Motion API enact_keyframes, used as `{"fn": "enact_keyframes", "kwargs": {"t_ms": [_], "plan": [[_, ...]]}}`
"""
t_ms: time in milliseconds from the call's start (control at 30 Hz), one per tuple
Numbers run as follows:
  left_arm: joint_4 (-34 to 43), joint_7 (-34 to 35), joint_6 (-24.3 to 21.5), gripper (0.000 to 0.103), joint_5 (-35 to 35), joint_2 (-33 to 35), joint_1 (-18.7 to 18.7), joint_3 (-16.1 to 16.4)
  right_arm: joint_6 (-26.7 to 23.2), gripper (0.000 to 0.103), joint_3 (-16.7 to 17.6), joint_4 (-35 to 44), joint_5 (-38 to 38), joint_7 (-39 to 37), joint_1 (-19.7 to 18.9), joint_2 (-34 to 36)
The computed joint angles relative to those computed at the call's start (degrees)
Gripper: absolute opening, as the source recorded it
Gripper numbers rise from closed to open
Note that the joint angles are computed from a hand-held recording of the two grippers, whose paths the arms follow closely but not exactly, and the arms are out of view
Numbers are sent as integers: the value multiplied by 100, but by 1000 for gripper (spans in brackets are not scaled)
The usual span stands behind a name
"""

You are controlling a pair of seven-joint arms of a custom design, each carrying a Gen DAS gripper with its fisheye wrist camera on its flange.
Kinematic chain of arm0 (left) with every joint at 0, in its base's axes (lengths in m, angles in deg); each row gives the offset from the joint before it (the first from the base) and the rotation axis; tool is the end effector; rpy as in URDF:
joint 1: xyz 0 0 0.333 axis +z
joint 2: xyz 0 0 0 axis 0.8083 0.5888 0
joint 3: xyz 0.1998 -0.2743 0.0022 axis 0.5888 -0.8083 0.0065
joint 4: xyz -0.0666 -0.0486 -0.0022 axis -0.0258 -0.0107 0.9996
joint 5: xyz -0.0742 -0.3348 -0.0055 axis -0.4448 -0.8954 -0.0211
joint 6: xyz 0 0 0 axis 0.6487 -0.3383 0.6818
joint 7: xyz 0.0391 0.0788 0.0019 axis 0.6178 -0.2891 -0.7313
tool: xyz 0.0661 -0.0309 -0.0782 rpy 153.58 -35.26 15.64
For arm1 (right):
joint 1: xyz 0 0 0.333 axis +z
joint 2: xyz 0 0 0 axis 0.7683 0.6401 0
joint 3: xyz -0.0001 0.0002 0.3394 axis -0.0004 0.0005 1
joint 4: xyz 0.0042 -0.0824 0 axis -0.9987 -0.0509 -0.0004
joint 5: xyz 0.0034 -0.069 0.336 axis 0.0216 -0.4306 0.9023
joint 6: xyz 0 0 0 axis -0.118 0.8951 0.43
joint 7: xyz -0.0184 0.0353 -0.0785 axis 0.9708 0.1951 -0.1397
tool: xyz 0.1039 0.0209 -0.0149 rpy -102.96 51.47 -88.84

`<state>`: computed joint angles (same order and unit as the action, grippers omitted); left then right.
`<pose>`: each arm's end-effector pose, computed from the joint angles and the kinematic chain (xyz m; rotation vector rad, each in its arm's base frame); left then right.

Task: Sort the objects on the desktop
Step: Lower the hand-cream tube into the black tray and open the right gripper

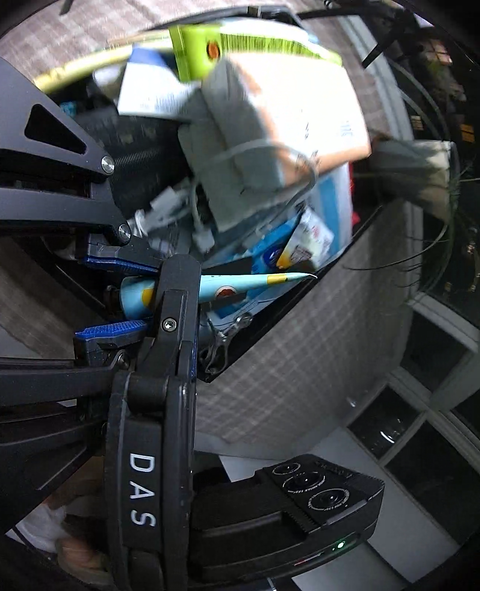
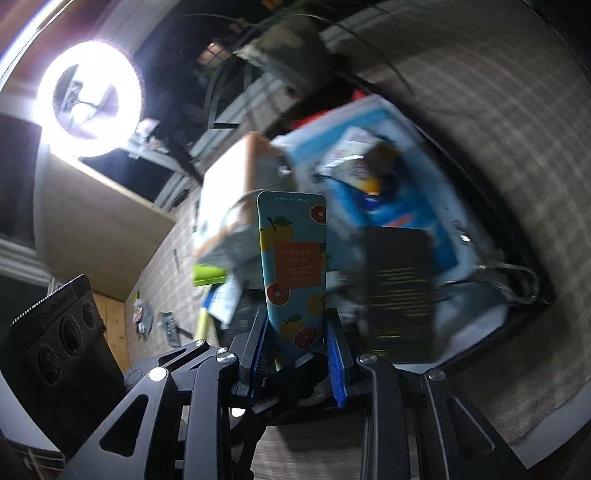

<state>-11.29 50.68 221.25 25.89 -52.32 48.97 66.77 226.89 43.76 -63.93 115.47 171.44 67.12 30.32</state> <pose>0.6804 -0.2583 0.4657 1.5166 -2.3779 0.9381 0.6497 0.2579 0.4371 -1.4955 2.0326 0.2599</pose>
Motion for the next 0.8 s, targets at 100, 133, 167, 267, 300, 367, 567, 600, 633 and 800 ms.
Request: {"fn": "enact_keyframes", "kwargs": {"t_ms": [100,133,167,267,300,367,567,600,633,800], "plan": [[216,-112,-62,25,218,151,-176,73,7,26,-17,-93,1,-58,-40,-12],[256,-142,-63,27,346,172,-242,126,-42,26,-23,-63,-34,-90,-45,7],[254,-212,-12,29,484,162,-318,194,-79,28,-25,-88,-44,-112,-53,-23],[169,-262,139,45,600,116,-299,199,-245,34,-145,16,-240,47,2,12],[135,-313,170,52,650,85,-299,224,-214,41,-131,11,-222,45,-9,12],[36,-310,234,53,682,15,-242,210,-177,43,-158,5,-253,124,11,16],[-634,-359,555,57,997,-428,-147,351,-23,43,-168,-255,-287,208,48,-142],[-763,-378,587,60,1034,-519,-116,377,-8,43,-183,-261,-337,246,83,-154],[-947,-434,653,61,1090,-640,-94,431,15,43,-211,-262,-415,300,138,-167],[-1945,-469,1102,62,1277,-1291,148,622,83,43,-343,-191,-963,536,456,-214]]}}
